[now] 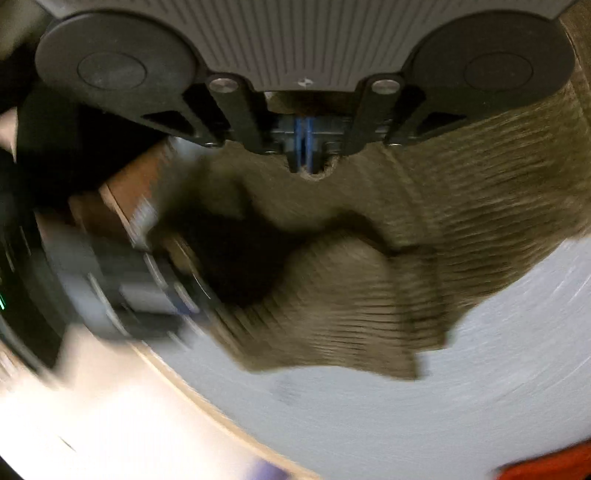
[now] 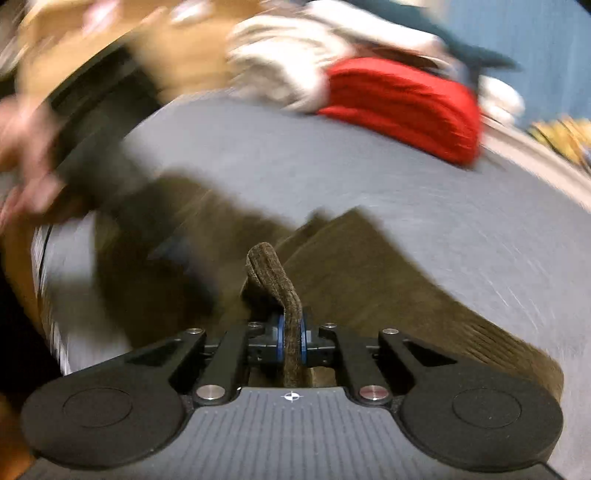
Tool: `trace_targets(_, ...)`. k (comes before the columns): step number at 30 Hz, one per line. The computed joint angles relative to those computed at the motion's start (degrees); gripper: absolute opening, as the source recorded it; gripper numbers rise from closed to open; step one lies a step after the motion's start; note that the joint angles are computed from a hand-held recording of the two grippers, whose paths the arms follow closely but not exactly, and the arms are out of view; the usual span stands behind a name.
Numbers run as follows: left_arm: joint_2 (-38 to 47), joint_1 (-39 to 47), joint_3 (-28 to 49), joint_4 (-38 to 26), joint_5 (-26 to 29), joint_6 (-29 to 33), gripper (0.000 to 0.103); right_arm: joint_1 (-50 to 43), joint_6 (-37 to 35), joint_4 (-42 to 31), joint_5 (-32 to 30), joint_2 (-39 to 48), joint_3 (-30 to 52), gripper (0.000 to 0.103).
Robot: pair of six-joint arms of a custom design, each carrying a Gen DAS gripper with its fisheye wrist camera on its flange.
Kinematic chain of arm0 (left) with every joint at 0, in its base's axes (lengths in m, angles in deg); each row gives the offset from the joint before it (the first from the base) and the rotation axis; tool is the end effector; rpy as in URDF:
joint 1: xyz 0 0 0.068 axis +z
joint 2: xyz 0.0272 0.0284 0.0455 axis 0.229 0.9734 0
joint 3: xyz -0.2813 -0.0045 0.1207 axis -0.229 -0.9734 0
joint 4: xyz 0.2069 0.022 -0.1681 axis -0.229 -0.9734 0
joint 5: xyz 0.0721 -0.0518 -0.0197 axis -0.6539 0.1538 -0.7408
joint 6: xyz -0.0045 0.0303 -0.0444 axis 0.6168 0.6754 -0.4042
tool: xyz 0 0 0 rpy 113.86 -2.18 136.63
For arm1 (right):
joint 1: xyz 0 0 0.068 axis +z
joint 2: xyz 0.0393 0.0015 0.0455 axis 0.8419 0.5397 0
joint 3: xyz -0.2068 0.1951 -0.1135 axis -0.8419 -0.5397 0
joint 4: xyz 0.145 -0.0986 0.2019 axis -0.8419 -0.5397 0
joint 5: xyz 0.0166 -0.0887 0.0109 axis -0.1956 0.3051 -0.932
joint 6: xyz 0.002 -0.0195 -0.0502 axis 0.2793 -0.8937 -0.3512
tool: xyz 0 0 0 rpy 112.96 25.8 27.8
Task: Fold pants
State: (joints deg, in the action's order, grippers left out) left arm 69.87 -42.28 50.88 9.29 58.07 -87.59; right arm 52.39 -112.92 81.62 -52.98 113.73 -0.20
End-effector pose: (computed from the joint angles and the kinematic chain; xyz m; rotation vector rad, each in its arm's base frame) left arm 0.1321 -0.1980 0.1022 0.5944 2.5597 -0.7070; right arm 0.2078 0.0044 0.1005 -1.0246 2.0391 0.4048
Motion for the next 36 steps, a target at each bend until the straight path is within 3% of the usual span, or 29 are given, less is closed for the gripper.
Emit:
trace_targets(1,-1.9,-1.8,-0.2,-1.3,0.4,3.4,0.000,-1.3,3.8,-0.7,-1.5,-0.6,1.2,0.008)
trace_targets(3,-5.9,-5.0,-1.3,-2.7,0.1,7.6,0.001,-3.5,4.8,-7.6,-5.9,-0.6,4.8,0.008)
trace_targets(6,-13.2,-4.8,-5.3,2.1,-0.8,6.5,0.007,-4.2,-6.6,-28.9,-11.8,3.1,12.2,0.014)
trace_targets(7,-14.9,-3.8,-6.2,3.5,-1.4,4.9,0.008,-2.9,-10.1,-31.4,-10.9,4.1,12.0,0.019)
trace_targets(9,-15.6,-2.5,-5.9,2.9,-2.7,3.0,0.008,-0.1,-11.3,-25.3,-7.0,3.8,7.6,0.019)
trace_targets(11,-13.1,-2.9,-3.3,-0.8,-4.7,3.2,0.008,1.0,-7.1,-18.9,-4.7,4.0,5.2,0.017)
trace_targets(15,-3.3,-1.9,-0.2,-1.6,-6.6,-0.2,0.008,-2.8,4.5,-14.3,-5.5,4.6,7.4,0.016)
trace_targets(18,4.2,2.7,2.0,-2.1,-5.2,-3.6,0.011,-4.1,8.5,-13.8,-6.5,4.7,8.3,0.016)
trace_targets(20,4.8,2.9,2.7,-4.4,-2.6,-0.5,0.008,-3.7,7.2,-15.0,-7.5,5.2,8.1,0.016)
trace_targets(22,-0.3,1.2,1.6,-6.5,1.2,6.9,0.005,-2.7,3.4,-18.1,-8.2,5.0,7.8,0.016)
trace_targets(24,-7.1,-1.6,-0.1,-8.8,1.4,11.4,0.008,-1.1,-0.4,-21.0,-8.4,4.8,7.9,0.016)
trace_targets(28,-14.2,-1.7,-1.4,-11.4,-6.2,5.9,0.008,1.9,-0.2,-19.2,-4.9,4.0,6.5,0.017)
trace_targets(30,-13.3,0.3,-1.7,-8.3,-6.4,3.4,0.008,3.1,1.3,-17.8,-1.5,6.7,6.6,0.019)
trace_targets(33,-7.1,2.0,0.3,-4.9,-2.6,3.8,0.008,4.6,-4.2,-20.5,1.2,10.1,7.0,0.018)
trace_targets(34,-4.4,2.1,1.8,-5.8,-1.0,5.3,0.010,3.9,-6.3,-20.6,0.7,8.8,6.2,0.018)
trace_targets(36,2.0,0.5,5.8,-11.4,-0.6,9.1,0.010,1.2,-7.4,-29.0,-1.7,7.5,9.8,0.022)
